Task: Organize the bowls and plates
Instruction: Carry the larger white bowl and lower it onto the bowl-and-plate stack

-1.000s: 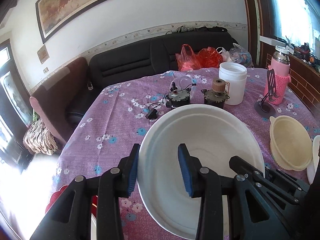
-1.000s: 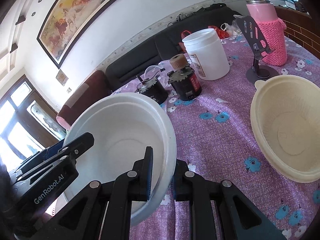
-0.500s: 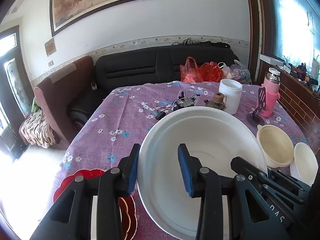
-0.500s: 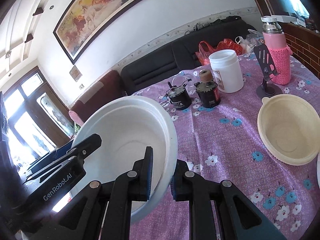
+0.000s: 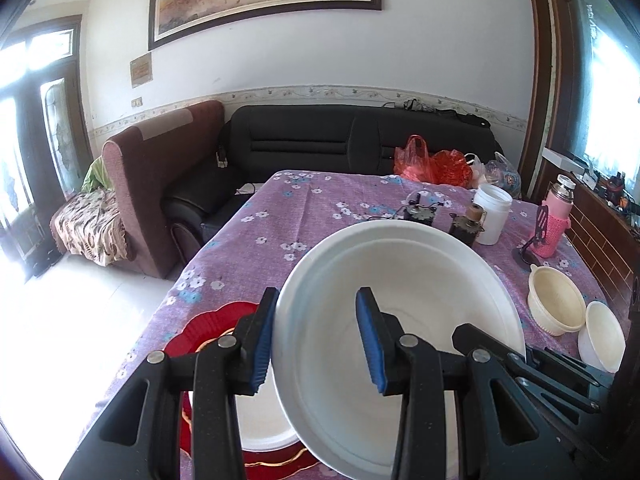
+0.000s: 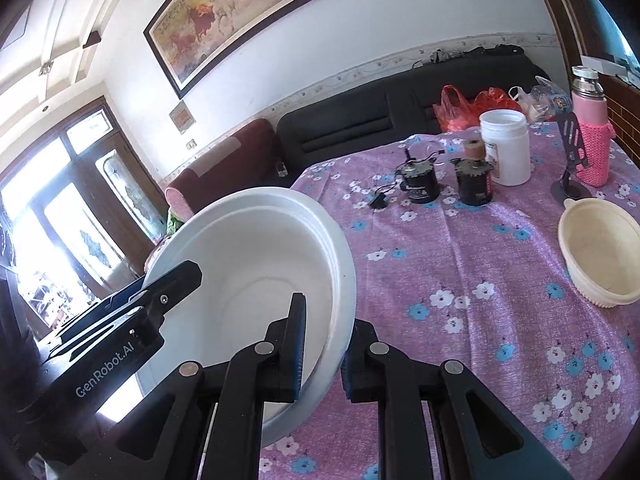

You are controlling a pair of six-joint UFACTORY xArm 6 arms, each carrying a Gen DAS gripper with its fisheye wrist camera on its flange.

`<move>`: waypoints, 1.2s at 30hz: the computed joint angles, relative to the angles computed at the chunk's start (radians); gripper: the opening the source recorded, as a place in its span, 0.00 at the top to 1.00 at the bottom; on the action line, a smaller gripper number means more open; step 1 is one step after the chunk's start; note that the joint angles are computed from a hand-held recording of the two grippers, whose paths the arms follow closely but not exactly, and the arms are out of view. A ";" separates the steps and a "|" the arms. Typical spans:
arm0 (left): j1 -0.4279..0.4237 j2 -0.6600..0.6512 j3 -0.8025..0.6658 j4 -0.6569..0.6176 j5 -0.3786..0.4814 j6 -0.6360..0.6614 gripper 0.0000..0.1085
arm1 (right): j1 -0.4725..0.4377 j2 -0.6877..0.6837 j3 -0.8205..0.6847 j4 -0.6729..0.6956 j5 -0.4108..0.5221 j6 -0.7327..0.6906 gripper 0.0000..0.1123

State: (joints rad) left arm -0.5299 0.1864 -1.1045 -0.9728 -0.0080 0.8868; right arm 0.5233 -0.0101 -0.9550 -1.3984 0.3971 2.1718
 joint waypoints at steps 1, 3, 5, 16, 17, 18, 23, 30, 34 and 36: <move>0.016 0.004 -0.004 -0.014 0.007 0.008 0.66 | 0.007 0.033 -0.032 0.021 -0.008 -0.027 0.85; 0.053 0.015 -0.009 -0.026 0.029 0.011 0.66 | 0.016 0.095 -0.090 0.070 -0.025 -0.088 0.85; 0.089 0.033 -0.019 -0.018 0.055 -0.008 0.66 | 0.022 0.162 -0.151 0.129 -0.044 -0.151 0.85; 0.216 0.165 -0.104 0.021 0.171 -0.083 0.66 | 0.050 0.420 -0.388 0.451 -0.038 -0.494 0.85; 0.217 0.176 -0.111 0.038 0.174 -0.102 0.66 | 0.052 0.431 -0.400 0.468 -0.029 -0.514 0.85; 0.221 0.187 -0.119 0.046 0.181 -0.110 0.66 | 0.054 0.443 -0.413 0.484 -0.018 -0.532 0.85; 0.232 0.231 -0.151 0.082 0.208 -0.149 0.65 | 0.056 0.481 -0.453 0.536 0.015 -0.593 0.85; 0.245 0.258 -0.183 0.092 0.258 -0.173 0.58 | 0.059 0.517 -0.497 0.565 0.048 -0.651 0.85; 0.248 0.245 -0.175 0.071 0.262 -0.169 0.52 | 0.066 0.525 -0.514 0.553 0.078 -0.656 0.85; 0.252 0.231 -0.165 0.054 0.261 -0.160 0.47 | 0.065 0.525 -0.513 0.547 0.082 -0.646 0.85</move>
